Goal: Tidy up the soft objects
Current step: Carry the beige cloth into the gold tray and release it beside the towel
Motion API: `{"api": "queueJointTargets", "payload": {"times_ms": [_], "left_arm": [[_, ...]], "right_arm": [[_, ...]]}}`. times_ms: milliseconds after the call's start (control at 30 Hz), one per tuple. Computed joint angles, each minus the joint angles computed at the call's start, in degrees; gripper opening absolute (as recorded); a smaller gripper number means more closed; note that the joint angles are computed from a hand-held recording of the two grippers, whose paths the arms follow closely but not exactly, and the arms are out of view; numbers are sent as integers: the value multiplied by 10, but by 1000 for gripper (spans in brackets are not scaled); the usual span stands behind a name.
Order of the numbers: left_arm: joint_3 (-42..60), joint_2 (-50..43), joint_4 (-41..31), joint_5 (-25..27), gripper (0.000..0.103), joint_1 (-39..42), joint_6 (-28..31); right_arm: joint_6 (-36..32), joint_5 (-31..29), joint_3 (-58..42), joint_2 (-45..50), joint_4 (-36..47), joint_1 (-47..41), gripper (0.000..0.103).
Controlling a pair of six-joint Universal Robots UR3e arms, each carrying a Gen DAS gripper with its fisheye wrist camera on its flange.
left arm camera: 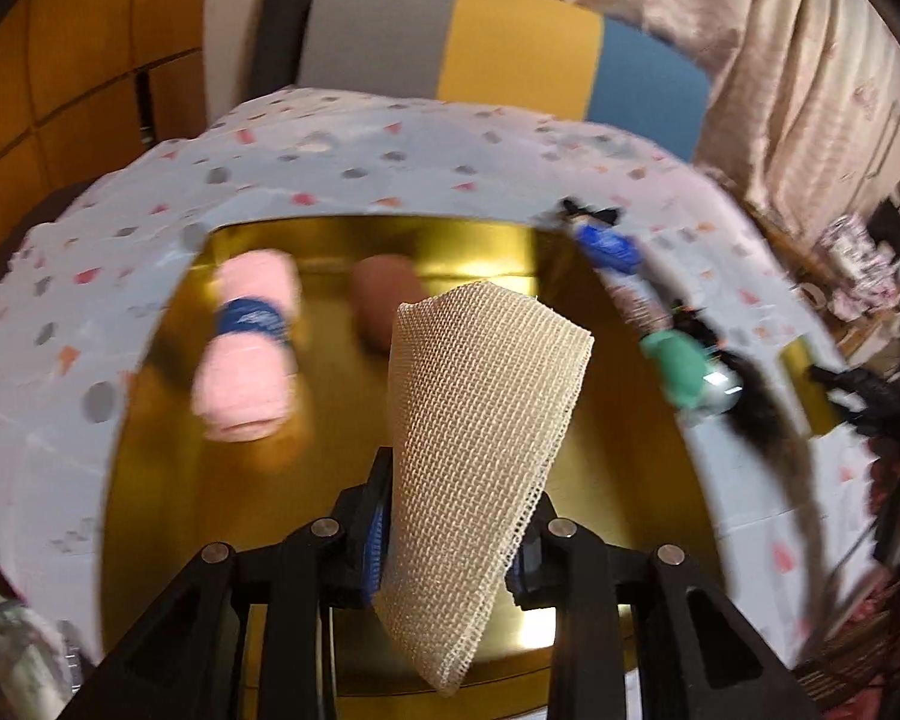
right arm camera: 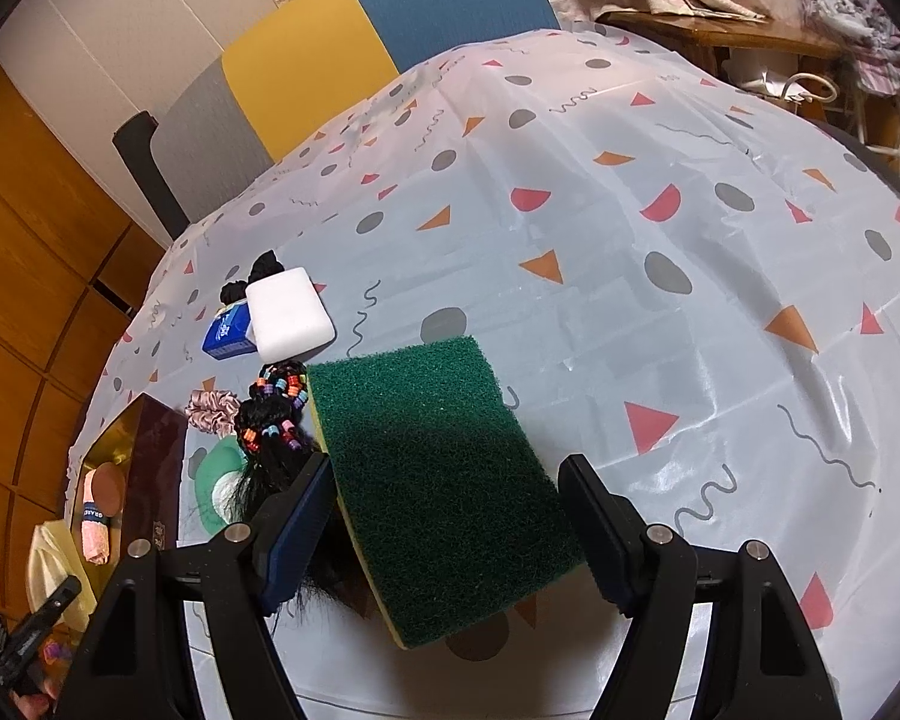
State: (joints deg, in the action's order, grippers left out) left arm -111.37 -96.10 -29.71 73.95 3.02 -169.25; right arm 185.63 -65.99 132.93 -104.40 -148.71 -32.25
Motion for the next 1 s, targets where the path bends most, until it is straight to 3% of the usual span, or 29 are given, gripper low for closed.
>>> {"api": "queueJointTargets", "payload": {"times_ms": [200,267,500,700,767,1000], "left_arm": [[-45,6,26,42,36,39,23],[-59,9,38,53,48,49,33],[-96,18,82,86,58,60,48],[-137,47,103,18,70,107,60],[-138,45,113,14,79,102,62],[-148,54,154,13,81,103,45]], "right_arm": [[-4,0,8,-5,-33,10,76],[-8,7,12,-9,-45,11,76],[-3,40,44,-22,-109,16,76],[23,3,42,-15,-146,89,76],[31,-9,31,-9,-154,123,76],[77,-32,-57,54,-172,236,76]]}}
